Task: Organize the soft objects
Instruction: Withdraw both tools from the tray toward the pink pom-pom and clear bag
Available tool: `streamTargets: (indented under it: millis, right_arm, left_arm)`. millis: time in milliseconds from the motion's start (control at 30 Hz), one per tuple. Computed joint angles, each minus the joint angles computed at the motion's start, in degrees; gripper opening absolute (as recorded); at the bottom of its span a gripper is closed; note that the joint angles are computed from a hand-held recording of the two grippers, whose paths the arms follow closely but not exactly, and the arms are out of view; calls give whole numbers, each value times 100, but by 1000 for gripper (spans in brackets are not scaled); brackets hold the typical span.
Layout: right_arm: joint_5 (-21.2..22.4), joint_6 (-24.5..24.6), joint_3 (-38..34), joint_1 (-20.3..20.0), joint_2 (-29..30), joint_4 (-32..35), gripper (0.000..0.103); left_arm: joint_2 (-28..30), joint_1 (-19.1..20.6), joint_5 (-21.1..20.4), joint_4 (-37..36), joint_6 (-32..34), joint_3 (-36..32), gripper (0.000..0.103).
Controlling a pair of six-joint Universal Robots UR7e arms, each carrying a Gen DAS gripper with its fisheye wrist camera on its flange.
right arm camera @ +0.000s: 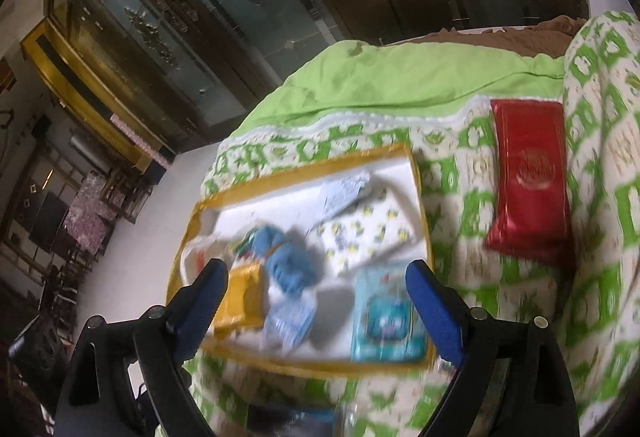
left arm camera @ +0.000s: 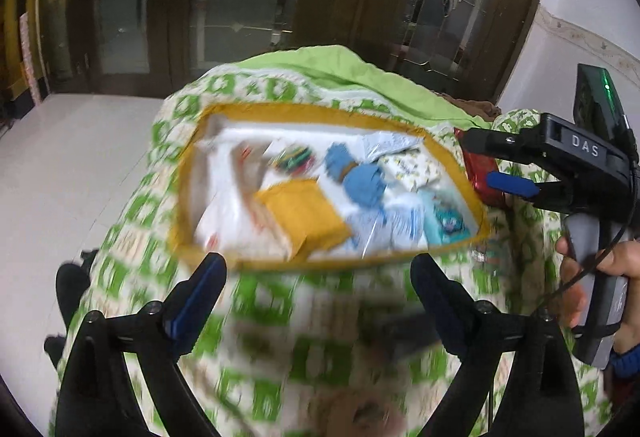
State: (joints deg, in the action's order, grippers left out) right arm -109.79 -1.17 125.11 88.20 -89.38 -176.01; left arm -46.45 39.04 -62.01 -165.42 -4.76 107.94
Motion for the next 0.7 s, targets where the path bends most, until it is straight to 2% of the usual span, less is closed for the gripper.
streamTargets:
  millis: [167, 433, 700]
  right_arm:
    - [-150, -142, 431, 159, -199, -55, 93]
    - [-628, -582, 991, 469, -404, -372, 93]
    - [-694, -732, 1322, 571, -598, -385, 93]
  left_arm:
    - [-363, -62, 77, -207, -318, 610, 93]
    - [-756, -253, 185, -320, -582, 1216, 93]
    - [-929, -369, 172, -278, -890, 1617, 93]
